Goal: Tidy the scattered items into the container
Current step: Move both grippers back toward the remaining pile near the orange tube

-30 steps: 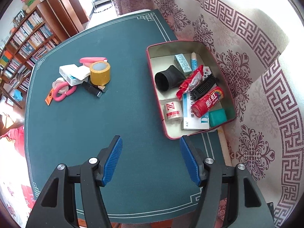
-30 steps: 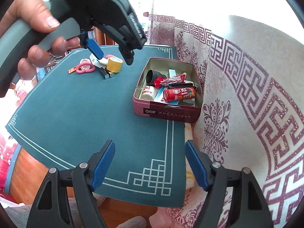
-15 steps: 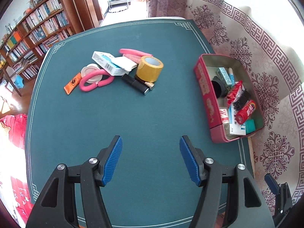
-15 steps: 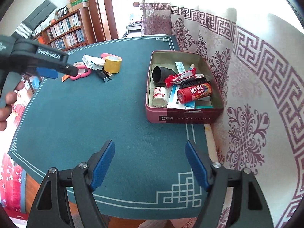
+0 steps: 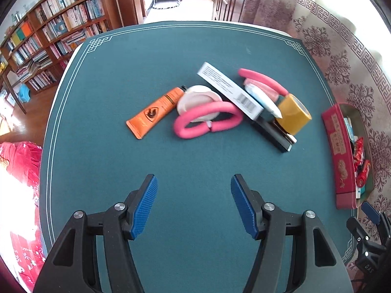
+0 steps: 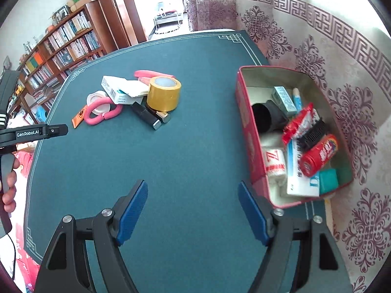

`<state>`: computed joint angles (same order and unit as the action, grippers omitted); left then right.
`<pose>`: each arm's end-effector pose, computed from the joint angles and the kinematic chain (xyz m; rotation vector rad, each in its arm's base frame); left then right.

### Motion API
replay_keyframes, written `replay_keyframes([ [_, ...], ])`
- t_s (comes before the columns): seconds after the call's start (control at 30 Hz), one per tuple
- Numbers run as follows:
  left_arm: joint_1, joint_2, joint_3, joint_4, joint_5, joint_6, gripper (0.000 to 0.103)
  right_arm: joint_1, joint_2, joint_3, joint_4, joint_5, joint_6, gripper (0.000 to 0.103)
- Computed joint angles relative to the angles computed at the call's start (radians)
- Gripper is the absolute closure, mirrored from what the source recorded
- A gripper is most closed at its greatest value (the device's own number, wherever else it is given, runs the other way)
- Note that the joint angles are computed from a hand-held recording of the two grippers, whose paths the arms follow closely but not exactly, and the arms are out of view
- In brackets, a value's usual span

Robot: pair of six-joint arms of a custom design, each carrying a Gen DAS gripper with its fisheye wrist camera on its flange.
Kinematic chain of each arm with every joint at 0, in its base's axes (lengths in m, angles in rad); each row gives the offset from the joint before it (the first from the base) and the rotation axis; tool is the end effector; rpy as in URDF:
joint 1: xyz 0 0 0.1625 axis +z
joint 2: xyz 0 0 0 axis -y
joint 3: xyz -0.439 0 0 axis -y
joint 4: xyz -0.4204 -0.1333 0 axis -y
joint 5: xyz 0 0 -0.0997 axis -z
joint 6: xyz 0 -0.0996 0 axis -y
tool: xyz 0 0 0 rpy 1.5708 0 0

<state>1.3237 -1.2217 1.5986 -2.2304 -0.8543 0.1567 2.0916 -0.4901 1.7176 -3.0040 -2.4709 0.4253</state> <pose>0.0318 -0.6864 0.3760 0.3578 2.3891 -0.3837 0.3659 -0.5268 -0.0670 -0.0048 -2.3307 0.7263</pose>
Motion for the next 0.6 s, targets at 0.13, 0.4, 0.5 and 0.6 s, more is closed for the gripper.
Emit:
replay_keyframes([
  [0.13, 0.047, 0.064, -0.101, 0.009, 0.0, 0.057, 0.037, -0.018, 0.035, -0.085, 0.056, 0.023, 0.013, 0.023],
  [0.4, 0.087, 0.191, -0.252, -0.022, 0.05, 0.209, 0.037, -0.055, 0.075, -0.19, 0.171, 0.048, 0.059, 0.023],
  [0.5, 0.097, 0.239, -0.314, -0.006, 0.043, 0.237, 0.037, -0.065, 0.086, -0.228, 0.202, 0.046, 0.057, 0.023],
  [0.6, 0.102, 0.28, -0.365, 0.012, 0.041, 0.264, 0.037, -0.072, 0.094, -0.26, 0.232, 0.042, 0.054, 0.023],
])
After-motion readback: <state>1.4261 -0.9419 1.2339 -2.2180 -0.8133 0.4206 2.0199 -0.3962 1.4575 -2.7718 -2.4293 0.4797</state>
